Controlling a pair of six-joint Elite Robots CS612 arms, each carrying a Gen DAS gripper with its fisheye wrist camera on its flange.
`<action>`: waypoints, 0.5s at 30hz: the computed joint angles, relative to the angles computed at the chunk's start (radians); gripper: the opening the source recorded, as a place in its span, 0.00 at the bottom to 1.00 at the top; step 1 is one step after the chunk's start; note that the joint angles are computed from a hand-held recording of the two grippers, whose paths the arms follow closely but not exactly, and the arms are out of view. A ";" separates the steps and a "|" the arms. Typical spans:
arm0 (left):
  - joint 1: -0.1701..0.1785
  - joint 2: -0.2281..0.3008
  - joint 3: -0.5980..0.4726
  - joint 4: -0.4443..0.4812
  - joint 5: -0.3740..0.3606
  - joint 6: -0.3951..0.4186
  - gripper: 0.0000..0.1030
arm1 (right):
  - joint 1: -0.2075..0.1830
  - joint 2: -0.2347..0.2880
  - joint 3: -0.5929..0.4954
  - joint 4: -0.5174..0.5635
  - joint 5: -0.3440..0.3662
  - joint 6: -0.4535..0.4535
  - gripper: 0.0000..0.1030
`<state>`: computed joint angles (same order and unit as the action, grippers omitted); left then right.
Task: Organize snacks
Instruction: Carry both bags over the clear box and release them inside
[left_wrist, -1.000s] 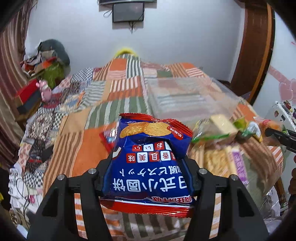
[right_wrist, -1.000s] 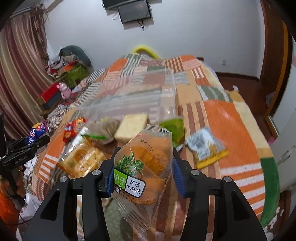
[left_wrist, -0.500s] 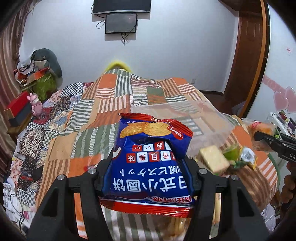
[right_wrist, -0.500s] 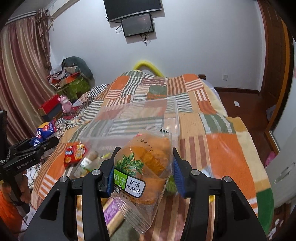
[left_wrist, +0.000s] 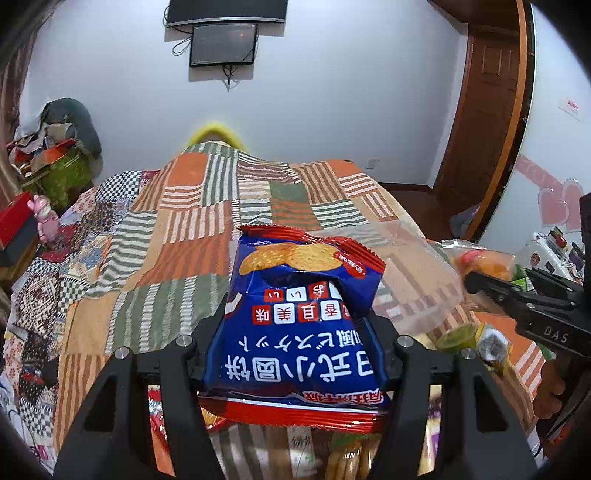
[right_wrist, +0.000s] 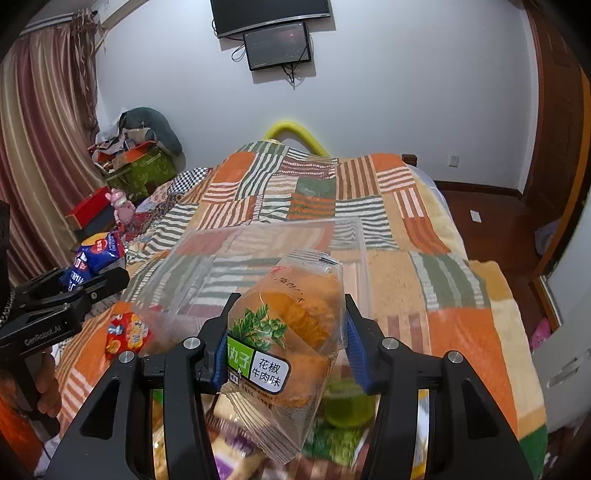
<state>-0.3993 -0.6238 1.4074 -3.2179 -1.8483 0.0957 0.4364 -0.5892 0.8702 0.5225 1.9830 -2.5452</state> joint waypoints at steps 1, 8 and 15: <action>-0.003 0.007 -0.013 0.010 0.001 0.002 0.59 | -0.002 0.008 -0.015 0.008 -0.001 -0.005 0.46; -0.018 0.047 -0.080 0.085 0.012 0.012 0.59 | -0.018 0.045 -0.079 0.051 -0.020 -0.031 0.46; -0.028 0.078 -0.135 0.165 0.030 0.033 0.59 | -0.034 0.087 -0.146 0.105 -0.064 -0.043 0.47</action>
<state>-0.4274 -0.5459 1.2726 -3.0529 -1.8185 0.1291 0.4021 -0.5025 0.7243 0.6272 1.9188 -2.5880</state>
